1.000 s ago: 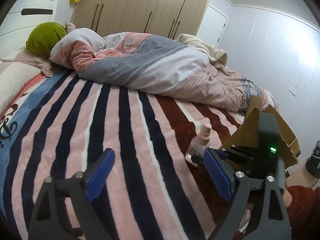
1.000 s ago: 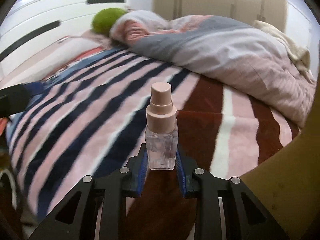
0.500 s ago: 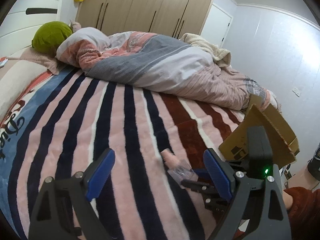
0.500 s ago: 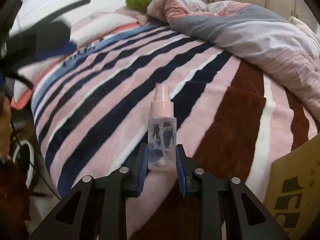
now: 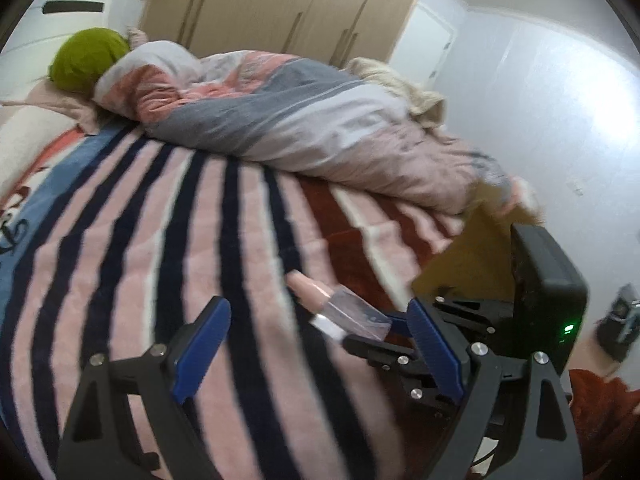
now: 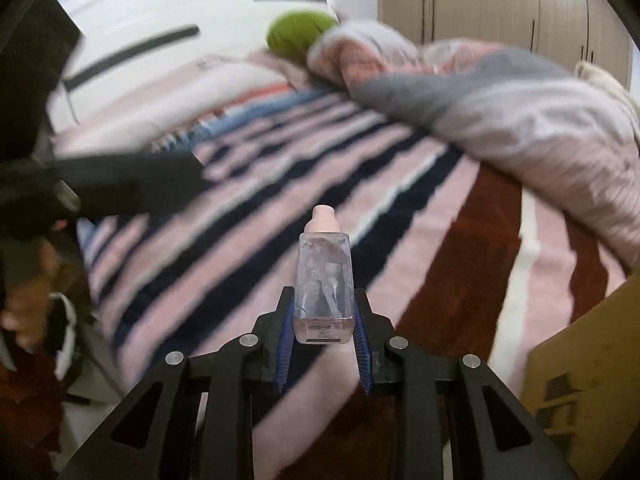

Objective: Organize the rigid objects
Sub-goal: 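Lay the perfume bottle into the cardboard box and open the right gripper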

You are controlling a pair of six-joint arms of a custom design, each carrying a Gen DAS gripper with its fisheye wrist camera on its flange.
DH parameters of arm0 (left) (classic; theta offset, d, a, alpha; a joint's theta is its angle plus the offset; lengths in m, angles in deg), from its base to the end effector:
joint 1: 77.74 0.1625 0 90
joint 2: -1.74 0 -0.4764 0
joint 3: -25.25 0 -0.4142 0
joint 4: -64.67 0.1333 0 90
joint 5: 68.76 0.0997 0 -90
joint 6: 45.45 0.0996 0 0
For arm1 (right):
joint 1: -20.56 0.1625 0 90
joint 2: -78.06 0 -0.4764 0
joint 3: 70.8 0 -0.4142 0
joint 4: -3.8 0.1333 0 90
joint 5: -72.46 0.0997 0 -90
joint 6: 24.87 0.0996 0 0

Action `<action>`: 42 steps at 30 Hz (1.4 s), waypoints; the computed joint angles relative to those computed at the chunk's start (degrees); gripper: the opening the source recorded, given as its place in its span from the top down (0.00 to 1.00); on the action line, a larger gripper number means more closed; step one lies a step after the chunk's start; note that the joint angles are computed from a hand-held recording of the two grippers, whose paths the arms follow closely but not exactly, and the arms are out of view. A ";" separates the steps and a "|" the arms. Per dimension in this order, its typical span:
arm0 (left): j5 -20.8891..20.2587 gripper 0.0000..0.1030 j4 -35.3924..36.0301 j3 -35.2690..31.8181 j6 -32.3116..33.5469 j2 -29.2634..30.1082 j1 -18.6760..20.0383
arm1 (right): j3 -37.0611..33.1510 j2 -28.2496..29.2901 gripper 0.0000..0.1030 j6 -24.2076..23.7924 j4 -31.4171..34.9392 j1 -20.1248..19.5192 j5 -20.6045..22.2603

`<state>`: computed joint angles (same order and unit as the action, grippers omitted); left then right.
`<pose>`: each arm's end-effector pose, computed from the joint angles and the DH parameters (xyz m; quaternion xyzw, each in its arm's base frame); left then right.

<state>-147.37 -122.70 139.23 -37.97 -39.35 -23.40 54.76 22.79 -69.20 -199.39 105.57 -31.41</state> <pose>-0.2326 -0.5865 0.0322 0.3379 0.9121 -0.2282 0.0427 0.0612 -0.5574 0.1611 0.2694 -0.8849 0.2830 0.2536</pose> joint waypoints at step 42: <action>-1.11 0.01 5.99 -13.15 1.29 11.37 -15.42 | 11.34 -31.52 0.34 -1.46 5.25 -13.41 13.61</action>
<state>-148.49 -116.71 126.08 -36.68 -27.98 -38.82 66.10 -8.73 -70.66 -194.14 92.16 -17.81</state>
